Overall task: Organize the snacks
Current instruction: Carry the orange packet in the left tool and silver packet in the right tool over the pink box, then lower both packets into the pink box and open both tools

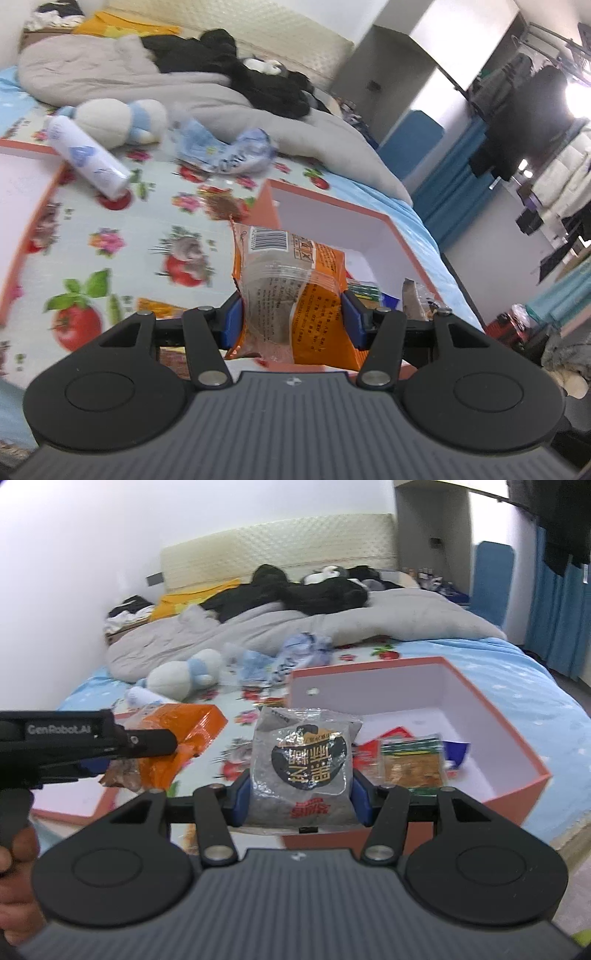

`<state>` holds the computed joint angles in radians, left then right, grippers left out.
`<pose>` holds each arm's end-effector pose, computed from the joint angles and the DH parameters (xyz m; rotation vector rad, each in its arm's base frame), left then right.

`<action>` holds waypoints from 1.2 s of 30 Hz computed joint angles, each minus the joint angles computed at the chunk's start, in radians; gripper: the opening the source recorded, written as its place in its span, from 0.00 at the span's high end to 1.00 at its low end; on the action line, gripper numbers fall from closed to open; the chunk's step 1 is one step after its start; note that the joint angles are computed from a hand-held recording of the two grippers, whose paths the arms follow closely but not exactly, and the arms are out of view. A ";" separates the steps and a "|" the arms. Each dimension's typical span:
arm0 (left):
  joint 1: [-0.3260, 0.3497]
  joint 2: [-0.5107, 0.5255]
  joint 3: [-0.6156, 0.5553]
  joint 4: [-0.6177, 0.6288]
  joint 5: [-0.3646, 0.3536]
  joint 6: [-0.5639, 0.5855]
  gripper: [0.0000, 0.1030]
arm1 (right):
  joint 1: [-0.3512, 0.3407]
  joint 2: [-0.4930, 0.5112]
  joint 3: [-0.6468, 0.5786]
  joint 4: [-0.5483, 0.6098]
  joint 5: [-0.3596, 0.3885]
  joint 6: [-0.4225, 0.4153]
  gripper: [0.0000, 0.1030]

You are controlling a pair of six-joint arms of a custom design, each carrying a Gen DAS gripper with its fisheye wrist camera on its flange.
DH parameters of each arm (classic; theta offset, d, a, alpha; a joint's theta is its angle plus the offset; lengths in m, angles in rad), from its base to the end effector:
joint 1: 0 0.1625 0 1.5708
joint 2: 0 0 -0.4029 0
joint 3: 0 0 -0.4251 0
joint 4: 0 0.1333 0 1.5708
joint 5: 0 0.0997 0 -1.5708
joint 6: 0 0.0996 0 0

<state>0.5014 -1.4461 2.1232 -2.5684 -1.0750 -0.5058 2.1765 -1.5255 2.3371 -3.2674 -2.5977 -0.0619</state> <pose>-0.3548 -0.4005 0.2442 0.6912 2.8134 -0.8493 0.2752 -0.3129 0.3011 0.1550 -2.1281 1.2531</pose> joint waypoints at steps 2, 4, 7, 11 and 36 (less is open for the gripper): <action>0.007 0.050 -0.024 -0.025 -0.021 0.018 0.42 | -0.027 -0.025 0.007 -0.011 0.003 -0.023 0.45; 0.015 0.098 -0.049 -0.051 -0.041 0.031 0.42 | -0.062 -0.044 0.011 -0.028 0.016 -0.062 0.45; 0.030 0.177 -0.092 -0.075 -0.065 0.050 0.41 | -0.121 -0.060 0.016 -0.071 0.040 -0.131 0.45; 0.055 0.283 -0.158 -0.096 -0.103 0.086 0.41 | -0.205 -0.086 0.026 -0.094 0.091 -0.170 0.45; 0.135 0.492 -0.319 -0.086 -0.141 0.132 0.23 | -0.442 -0.106 -0.010 0.025 0.266 -0.194 0.43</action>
<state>0.6366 -0.9537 1.8045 -2.6541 -1.2161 -0.3737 1.7347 -1.6318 2.3267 -3.2420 -2.3314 -0.2561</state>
